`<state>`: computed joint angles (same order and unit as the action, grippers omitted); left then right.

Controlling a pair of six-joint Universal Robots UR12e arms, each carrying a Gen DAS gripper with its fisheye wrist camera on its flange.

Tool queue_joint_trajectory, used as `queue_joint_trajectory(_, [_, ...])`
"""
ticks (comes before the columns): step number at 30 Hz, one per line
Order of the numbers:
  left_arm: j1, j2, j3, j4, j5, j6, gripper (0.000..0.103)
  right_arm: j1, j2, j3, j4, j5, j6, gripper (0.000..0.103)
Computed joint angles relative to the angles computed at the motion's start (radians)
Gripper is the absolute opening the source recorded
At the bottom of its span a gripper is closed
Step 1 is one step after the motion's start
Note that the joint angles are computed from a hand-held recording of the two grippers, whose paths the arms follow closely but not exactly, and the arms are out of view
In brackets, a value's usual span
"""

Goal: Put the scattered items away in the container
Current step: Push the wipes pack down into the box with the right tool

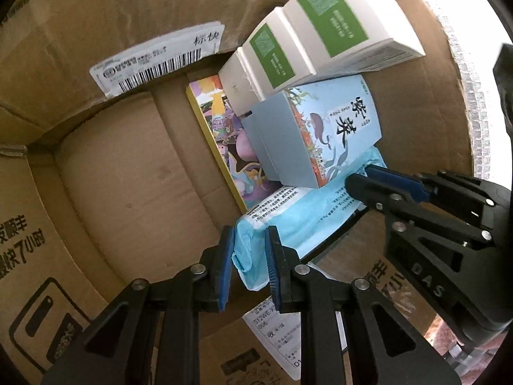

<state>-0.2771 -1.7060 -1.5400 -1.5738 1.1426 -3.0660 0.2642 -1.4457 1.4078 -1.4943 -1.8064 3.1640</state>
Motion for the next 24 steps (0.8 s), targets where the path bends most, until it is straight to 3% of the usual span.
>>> queue_joint_trajectory(5, [-0.003, -0.022, 0.014, -0.049, 0.028, -0.046, 0.021, -0.004, 0.035, -0.004, 0.067, -0.03, 0.006, 0.013])
queue_joint_trajectory(13, [0.007, -0.021, 0.034, -0.077, 0.029, -0.038, 0.022, -0.016, 0.037, -0.022, 0.094, -0.015, 0.008, 0.013])
queue_joint_trajectory(14, [0.011, -0.014, 0.033, -0.069, 0.028, -0.035, 0.024, -0.017, 0.03, -0.02, 0.086, -0.016, 0.008, 0.013])
queue_joint_trajectory(17, [0.014, 0.005, 0.046, -0.056, 0.058, -0.007, 0.047, -0.023, 0.003, -0.02, 0.079, 0.016, 0.01, 0.013])
queue_joint_trajectory(18, [0.016, 0.013, 0.05, -0.05, 0.067, 0.002, 0.05, -0.024, -0.006, -0.021, 0.079, 0.023, 0.013, 0.013])
queue_joint_trajectory(22, [0.009, 0.016, 0.069, -0.118, 0.081, 0.054, 0.05, -0.028, -0.028, -0.03, 0.107, 0.043, 0.043, 0.014])
queue_joint_trajectory(24, [-0.016, -0.004, 0.093, -0.174, 0.073, 0.028, 0.049, -0.034, -0.035, -0.027, 0.121, 0.063, 0.064, 0.014])
